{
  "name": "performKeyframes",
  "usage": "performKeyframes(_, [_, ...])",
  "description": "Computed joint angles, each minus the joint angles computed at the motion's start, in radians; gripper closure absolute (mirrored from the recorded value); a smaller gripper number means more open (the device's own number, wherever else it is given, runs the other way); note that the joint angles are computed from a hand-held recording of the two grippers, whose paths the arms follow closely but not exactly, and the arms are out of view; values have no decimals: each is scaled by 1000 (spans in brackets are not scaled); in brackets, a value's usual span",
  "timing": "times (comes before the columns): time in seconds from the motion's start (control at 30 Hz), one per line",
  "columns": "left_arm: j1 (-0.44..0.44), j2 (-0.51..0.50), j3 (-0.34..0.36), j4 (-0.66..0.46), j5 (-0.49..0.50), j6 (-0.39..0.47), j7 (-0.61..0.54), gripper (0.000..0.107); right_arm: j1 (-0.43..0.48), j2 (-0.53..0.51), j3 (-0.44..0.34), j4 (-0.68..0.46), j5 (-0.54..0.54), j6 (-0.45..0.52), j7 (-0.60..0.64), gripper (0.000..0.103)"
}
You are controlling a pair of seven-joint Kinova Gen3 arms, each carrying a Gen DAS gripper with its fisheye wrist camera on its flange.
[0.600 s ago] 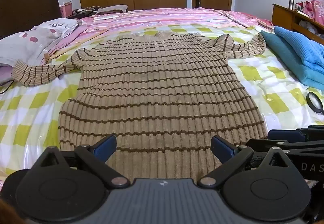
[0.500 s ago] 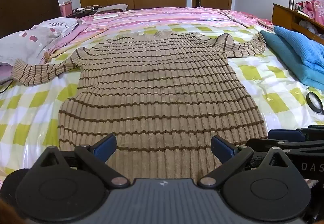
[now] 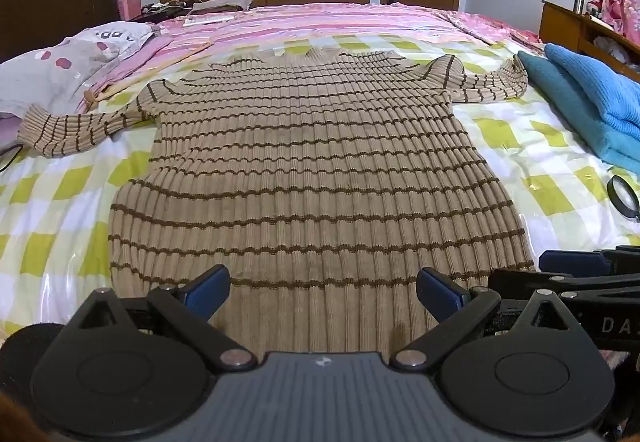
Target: Fold small clothes
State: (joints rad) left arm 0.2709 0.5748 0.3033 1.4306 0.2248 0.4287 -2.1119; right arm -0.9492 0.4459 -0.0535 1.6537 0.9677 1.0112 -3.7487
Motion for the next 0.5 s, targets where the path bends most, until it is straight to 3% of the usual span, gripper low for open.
performKeyframes(0.17, [-7,1,8,1,5,2,-11,4,-23,25,8,-44,-14,82,-5,22])
performKeyframes(0.5, [-12,2,7,-4,21,8,-7,4,-53,61,11,-112,-9,188,59,12])
